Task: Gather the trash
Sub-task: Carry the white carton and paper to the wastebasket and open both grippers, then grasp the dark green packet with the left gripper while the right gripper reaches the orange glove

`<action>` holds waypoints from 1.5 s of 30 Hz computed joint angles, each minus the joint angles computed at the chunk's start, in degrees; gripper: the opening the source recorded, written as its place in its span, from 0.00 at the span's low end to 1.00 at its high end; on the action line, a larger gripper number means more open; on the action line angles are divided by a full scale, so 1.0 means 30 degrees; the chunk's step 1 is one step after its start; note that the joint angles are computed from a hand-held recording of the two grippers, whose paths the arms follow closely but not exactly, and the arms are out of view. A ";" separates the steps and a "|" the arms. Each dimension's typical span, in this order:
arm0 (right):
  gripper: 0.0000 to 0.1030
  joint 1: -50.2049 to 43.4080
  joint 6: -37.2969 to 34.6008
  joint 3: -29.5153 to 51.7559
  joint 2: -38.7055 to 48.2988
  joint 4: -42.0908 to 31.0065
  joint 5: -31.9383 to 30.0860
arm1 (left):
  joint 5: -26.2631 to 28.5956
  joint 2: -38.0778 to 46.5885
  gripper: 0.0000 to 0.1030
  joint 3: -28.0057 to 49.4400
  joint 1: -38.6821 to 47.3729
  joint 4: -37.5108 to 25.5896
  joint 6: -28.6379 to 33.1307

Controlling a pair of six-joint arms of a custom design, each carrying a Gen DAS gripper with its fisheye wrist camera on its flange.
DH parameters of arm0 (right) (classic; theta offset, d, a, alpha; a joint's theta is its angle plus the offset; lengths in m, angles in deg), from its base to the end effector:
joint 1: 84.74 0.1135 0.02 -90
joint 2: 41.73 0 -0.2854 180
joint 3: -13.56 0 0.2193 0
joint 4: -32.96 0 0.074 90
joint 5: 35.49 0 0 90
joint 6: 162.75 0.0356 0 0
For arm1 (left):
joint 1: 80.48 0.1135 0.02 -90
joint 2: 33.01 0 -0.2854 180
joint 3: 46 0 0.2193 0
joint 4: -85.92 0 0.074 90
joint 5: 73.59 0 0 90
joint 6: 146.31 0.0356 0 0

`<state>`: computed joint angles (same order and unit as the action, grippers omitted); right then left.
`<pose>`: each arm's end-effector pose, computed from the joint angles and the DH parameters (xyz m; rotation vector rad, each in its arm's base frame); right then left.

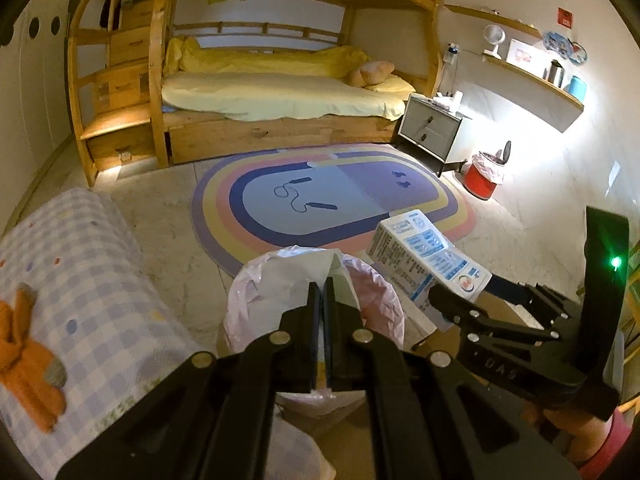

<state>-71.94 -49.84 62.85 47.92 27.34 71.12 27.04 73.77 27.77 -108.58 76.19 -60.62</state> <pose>0.2563 0.0478 0.1791 0.3418 2.3061 -0.0349 0.3201 -0.1783 0.1933 0.5785 2.2818 -0.4973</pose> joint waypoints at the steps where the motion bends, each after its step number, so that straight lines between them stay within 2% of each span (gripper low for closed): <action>1: 0.68 -0.0169 -0.0014 -0.0036 0.0193 0.0252 -0.0042 | 0.0287 0.0325 0.07 0.0391 0.0142 -0.0291 -0.0094; 4: 0.68 -0.0692 -0.0017 0.0283 0.1216 0.0864 -0.0419 | 0.0480 0.0758 0.32 0.0798 0.0487 -0.0528 -0.0332; 5: 0.69 -0.0722 0.0057 0.0395 0.1471 0.0956 -0.0540 | 0.0471 0.0649 0.37 0.0669 0.0639 -0.0397 -0.0411; 10: 0.76 -0.0702 0.0146 0.1179 0.2272 0.0207 -0.0985 | 0.0567 -0.0753 0.41 -0.0169 0.1342 -0.0453 -0.0613; 17: 0.76 0.0769 0.1192 0.0456 -0.0276 -0.1196 -0.0440 | -0.0276 -0.3603 0.43 -0.2452 0.2342 -0.0616 -0.0432; 25: 0.76 0.4787 0.2319 0.1165 -0.3035 -0.4174 0.1406 | -0.0186 -0.7175 0.43 -0.5047 0.3827 -0.1604 -0.0298; 27: 0.76 0.6004 0.2525 0.1590 -0.3279 -0.4756 0.1986 | -0.0048 -0.8297 0.46 -0.5706 0.4470 -0.1978 0.0005; 29: 0.76 0.6919 0.2668 0.2035 -0.3305 -0.5224 0.2475 | 0.0570 -0.9619 0.51 -0.6464 0.5588 -0.2488 0.0487; 35: 0.76 0.9396 0.2583 0.3485 -0.2505 -0.5339 0.2591 | 0.2005 -1.2492 0.53 -0.7703 0.9630 -0.4375 0.1970; 38: 0.73 1.0324 0.2200 0.4642 -0.1398 -0.5463 0.2117 | 0.2955 -1.3321 0.53 -0.7930 1.2354 -0.5122 0.3108; 45: 0.60 1.1783 0.1245 0.7828 0.1584 -0.5544 0.1833 | 0.4935 -1.2124 0.54 -0.6778 1.8778 -0.5777 0.5362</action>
